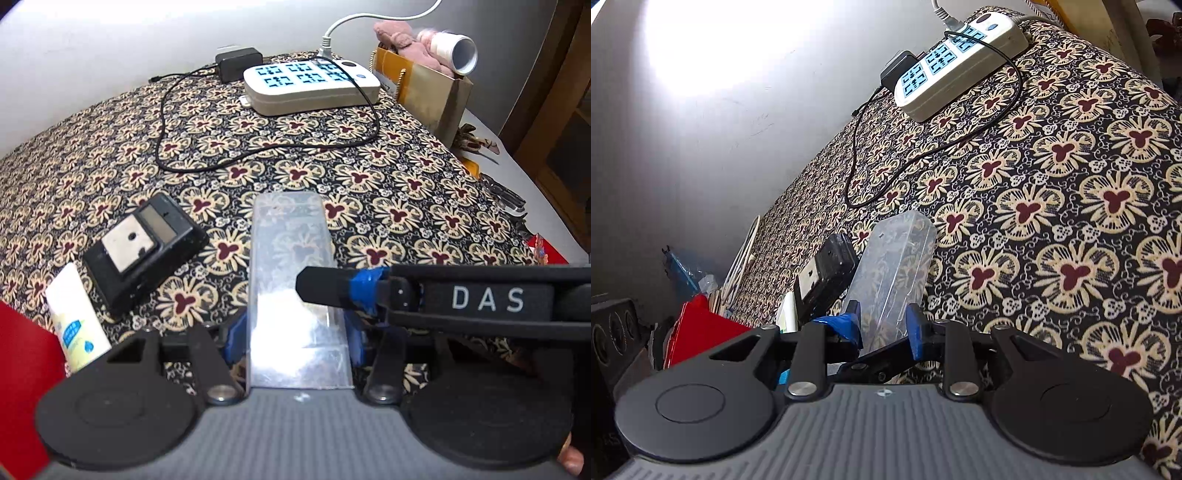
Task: Organize rigid objects
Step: 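Lift the clear case with the right gripper and carry it toward the red box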
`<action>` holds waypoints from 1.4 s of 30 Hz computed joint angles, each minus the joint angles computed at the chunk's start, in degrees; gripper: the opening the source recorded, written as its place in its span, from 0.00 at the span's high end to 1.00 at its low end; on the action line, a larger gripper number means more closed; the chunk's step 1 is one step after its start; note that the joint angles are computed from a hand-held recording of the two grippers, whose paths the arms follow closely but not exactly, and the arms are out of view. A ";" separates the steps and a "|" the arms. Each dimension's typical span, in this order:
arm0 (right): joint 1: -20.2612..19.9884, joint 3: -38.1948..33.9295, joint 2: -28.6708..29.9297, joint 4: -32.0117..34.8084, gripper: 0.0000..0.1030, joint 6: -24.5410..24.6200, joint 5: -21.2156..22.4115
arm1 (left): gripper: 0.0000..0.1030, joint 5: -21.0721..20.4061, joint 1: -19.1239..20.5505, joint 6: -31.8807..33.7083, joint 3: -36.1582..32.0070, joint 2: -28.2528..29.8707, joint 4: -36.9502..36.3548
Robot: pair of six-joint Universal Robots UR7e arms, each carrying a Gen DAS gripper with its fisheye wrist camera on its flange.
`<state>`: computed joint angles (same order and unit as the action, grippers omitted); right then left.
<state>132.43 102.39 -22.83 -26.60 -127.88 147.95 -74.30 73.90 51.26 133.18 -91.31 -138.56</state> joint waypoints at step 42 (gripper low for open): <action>6.69 -8.77 9.07 8.71 0.84 10.67 -5.62 | 0.38 -0.01 8.09 8.59 4.13 -16.46 6.95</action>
<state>139.12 93.62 -13.76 -17.89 -117.22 142.33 -74.31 81.99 59.85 137.31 -107.77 -131.61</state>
